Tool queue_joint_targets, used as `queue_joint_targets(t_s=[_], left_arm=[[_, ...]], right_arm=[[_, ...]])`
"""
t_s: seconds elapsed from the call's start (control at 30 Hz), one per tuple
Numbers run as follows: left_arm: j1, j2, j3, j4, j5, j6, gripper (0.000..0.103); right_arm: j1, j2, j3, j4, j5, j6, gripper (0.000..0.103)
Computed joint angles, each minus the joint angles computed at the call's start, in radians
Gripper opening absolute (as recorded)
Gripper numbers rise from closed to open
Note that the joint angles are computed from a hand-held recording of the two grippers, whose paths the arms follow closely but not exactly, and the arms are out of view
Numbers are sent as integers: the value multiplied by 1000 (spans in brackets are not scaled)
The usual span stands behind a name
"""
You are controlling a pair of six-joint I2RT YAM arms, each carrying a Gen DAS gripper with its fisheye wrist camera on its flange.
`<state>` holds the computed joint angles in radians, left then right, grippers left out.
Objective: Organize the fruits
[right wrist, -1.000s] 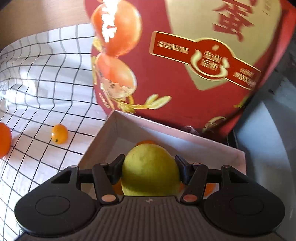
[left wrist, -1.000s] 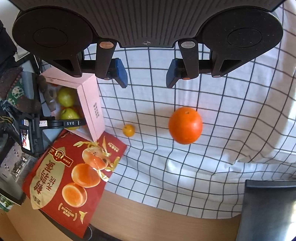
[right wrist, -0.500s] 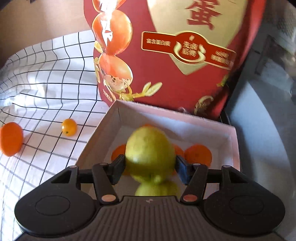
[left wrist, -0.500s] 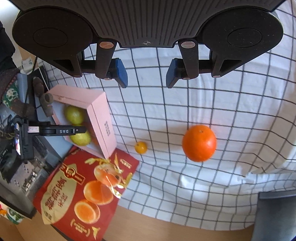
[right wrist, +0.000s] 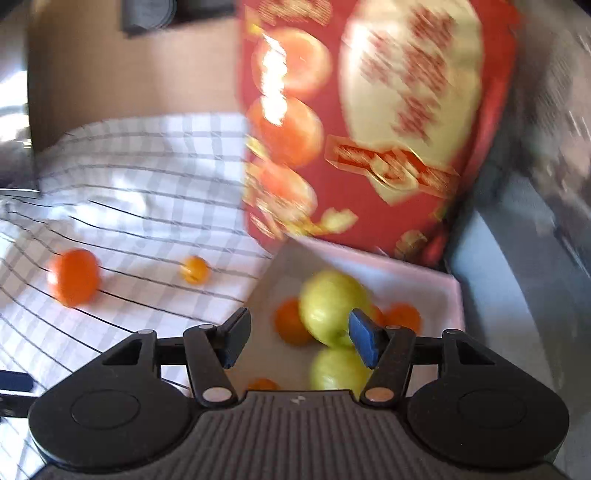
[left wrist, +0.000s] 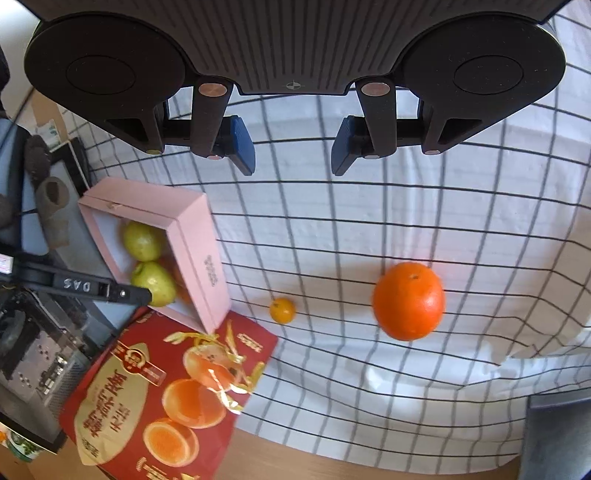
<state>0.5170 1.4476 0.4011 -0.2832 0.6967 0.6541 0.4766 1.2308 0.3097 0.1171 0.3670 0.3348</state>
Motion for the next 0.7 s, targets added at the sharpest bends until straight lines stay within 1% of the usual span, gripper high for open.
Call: queue_joint_targets(t_s=[0.07, 0.13, 0.27, 0.33, 0.4, 0.5, 0.6, 0.7], left_arm=[[27, 12, 1, 16, -4, 8, 50], [64, 35, 13, 16, -6, 20, 50], [174, 84, 47, -5, 14, 69, 50], [231, 114, 69, -23, 21, 100, 50], [288, 146, 94, -48, 25, 132, 50], [361, 186, 124, -73, 26, 174, 50], [424, 224, 151, -94, 26, 202, 50], [463, 252, 176, -100, 22, 206, 50]], right_arm=[[82, 19, 39, -8, 24, 17, 60], [130, 92, 96, 4, 21, 25, 60], [186, 328, 246, 55, 15, 33, 60], [180, 442, 326, 66, 7, 49, 60], [154, 554, 423, 43, -34, 79, 60], [115, 684, 565, -22, -68, 109, 60], [85, 804, 704, -88, -70, 112, 60], [56, 891, 811, -149, -94, 98, 60]])
